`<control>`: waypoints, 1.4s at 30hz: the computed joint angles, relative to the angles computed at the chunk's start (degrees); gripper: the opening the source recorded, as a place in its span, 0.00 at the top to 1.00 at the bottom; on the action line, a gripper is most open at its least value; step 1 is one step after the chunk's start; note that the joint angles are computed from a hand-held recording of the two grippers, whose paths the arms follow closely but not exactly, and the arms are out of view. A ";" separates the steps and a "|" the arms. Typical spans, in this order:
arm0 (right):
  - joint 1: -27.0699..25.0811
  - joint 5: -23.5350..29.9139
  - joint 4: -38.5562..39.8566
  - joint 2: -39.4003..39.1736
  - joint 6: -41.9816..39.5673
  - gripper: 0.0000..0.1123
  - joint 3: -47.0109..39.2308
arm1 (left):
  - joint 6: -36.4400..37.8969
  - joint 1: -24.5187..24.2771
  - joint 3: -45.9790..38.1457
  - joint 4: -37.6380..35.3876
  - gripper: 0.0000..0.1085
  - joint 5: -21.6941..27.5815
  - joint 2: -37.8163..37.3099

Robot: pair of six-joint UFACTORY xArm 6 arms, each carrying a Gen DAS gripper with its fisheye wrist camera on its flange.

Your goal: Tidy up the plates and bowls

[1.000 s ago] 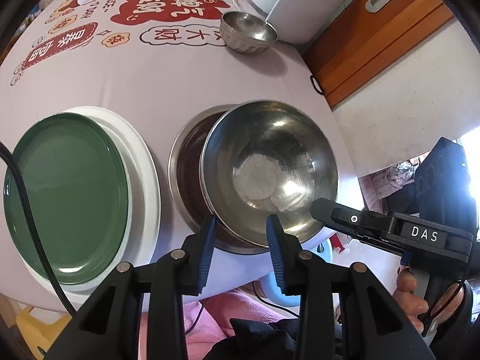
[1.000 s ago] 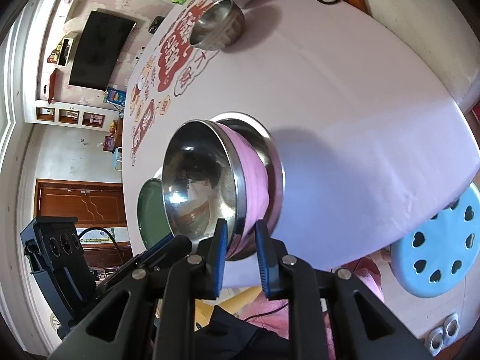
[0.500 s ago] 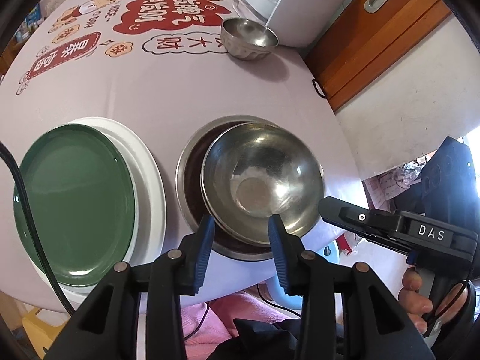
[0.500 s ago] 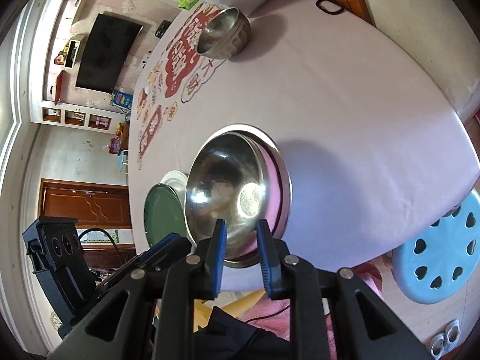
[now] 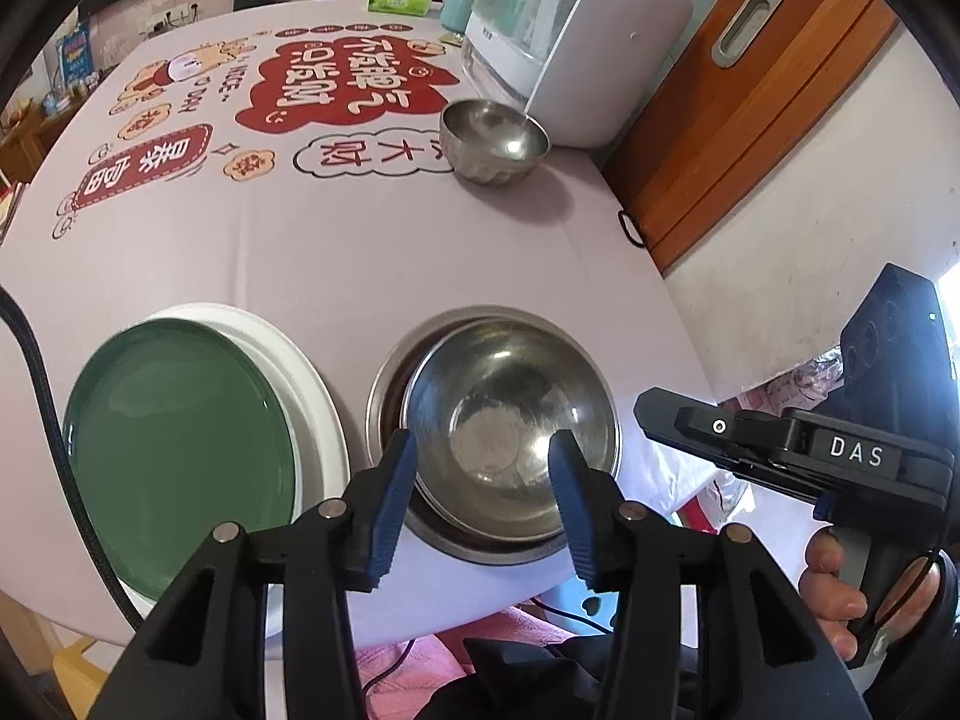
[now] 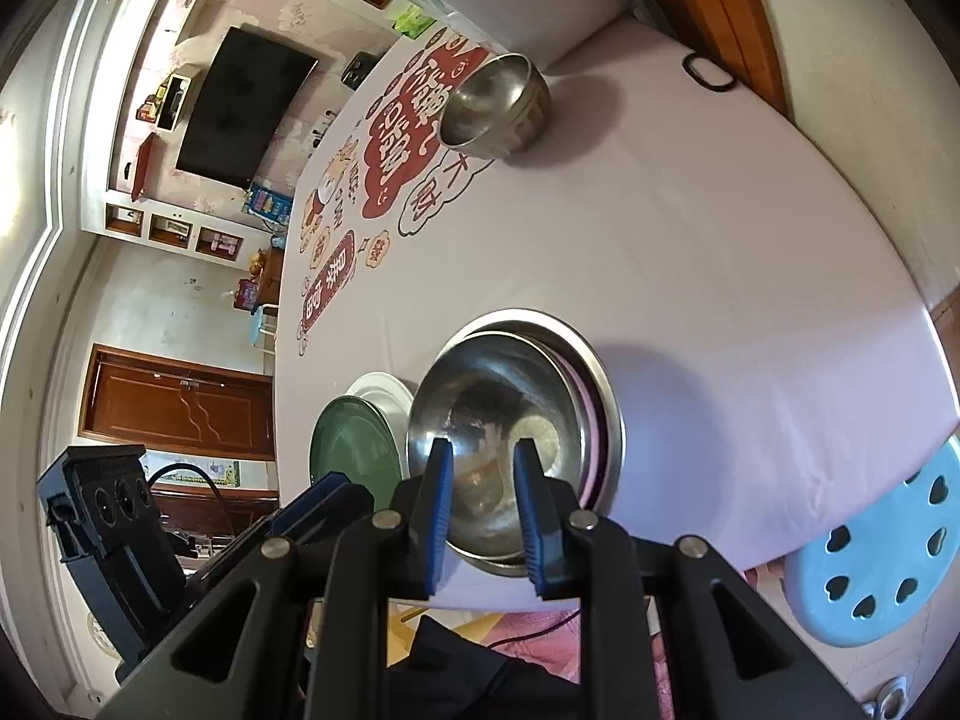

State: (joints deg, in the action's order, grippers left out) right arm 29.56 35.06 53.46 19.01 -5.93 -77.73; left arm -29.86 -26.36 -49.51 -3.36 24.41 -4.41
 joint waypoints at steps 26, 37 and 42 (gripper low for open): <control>-1.14 -1.54 -18.37 14.03 13.40 0.80 -20.95 | -1.99 7.16 -13.22 8.88 0.39 1.87 8.91; -2.05 4.41 -34.41 25.79 16.09 0.73 -40.50 | -3.24 10.13 -27.13 8.04 0.38 7.43 19.37; -2.72 9.10 -39.11 34.01 15.51 0.72 -54.50 | -3.24 11.46 -33.87 4.40 0.36 9.66 24.57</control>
